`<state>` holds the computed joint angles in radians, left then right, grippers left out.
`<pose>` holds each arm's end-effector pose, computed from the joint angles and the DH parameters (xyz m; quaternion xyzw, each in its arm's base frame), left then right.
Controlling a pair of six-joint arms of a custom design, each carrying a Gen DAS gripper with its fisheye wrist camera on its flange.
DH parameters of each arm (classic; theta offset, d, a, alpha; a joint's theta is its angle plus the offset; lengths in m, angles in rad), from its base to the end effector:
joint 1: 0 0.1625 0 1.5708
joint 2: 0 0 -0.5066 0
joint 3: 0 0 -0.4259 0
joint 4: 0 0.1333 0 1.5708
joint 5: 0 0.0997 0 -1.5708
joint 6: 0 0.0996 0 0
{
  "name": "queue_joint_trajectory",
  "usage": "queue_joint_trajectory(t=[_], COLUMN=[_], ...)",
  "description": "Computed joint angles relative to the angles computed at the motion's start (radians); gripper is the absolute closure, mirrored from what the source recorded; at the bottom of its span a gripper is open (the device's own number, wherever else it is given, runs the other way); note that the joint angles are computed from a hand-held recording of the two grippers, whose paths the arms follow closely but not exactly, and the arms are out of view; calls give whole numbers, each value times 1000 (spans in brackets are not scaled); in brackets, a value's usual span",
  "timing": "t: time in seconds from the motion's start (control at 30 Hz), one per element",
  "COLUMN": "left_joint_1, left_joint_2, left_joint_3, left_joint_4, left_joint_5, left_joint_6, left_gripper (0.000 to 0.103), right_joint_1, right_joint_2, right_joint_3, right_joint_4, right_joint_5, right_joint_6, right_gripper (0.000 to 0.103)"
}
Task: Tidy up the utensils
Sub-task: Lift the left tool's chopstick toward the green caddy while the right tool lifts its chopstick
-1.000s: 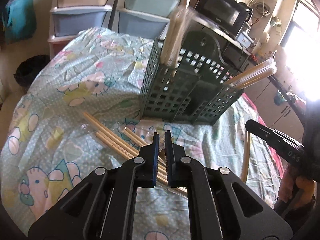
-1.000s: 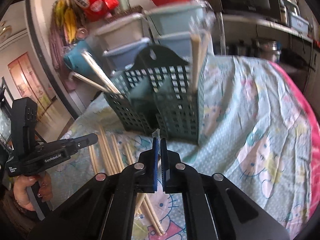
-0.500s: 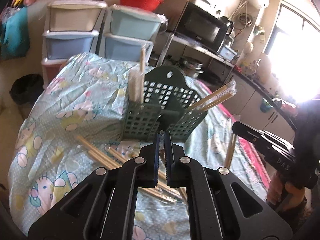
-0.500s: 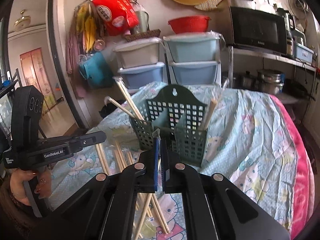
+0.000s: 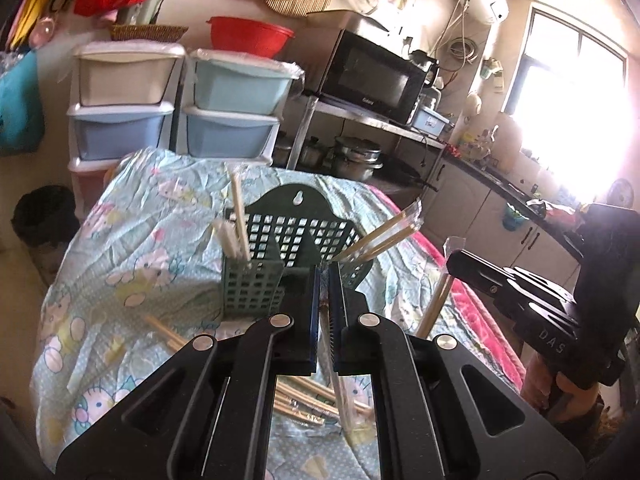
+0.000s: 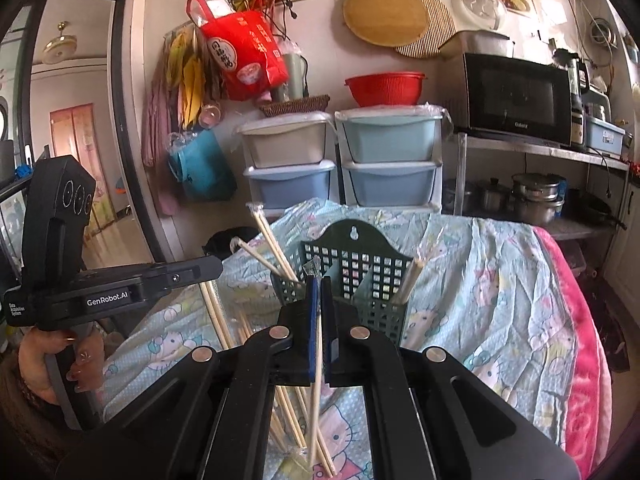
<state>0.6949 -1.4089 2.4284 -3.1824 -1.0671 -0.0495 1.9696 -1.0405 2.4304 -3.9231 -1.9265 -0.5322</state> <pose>-0.2189 -0.4186 0.2829 0.3054 0.8776 -0.3592 0.0872 0.2720 -0.3916 0.2090 0.3184 -0.8164 0.4441 0.1868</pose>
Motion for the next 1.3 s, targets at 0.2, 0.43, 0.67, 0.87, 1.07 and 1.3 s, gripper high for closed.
queue_joint_trajectory(t=[0.2, 0.43, 0.67, 0.87, 1.07, 1.3], left_joint_1=[-17, -34, -44, -51, -53, -45], left_joint_2=[-8, -14, -19, -20, -15, -16], left_joint_3=[-13, -38, -65, -91, -123, -162], left_joint_4=[5, 18, 15, 15, 18, 35], left_joint_5=[-1, 0, 12, 15, 12, 9], left_joint_6=[11, 36, 61, 79, 100, 109], left_gripper=[101, 101, 101, 101, 101, 101], right_joint_1=[11, 17, 28, 38, 49, 63], right_joint_2=[-10, -29, -41, -46, -46, -49], right_joint_3=[-2, -7, -26, -45, -66, -92], right_joint_4=[-16, -33, -36, -34, -35, -31], right_joint_5=[6, 23, 26, 27, 23, 23], right_joint_6=[-10, -26, -48, -59, -67, -82], right_gripper=[101, 101, 101, 101, 101, 101])
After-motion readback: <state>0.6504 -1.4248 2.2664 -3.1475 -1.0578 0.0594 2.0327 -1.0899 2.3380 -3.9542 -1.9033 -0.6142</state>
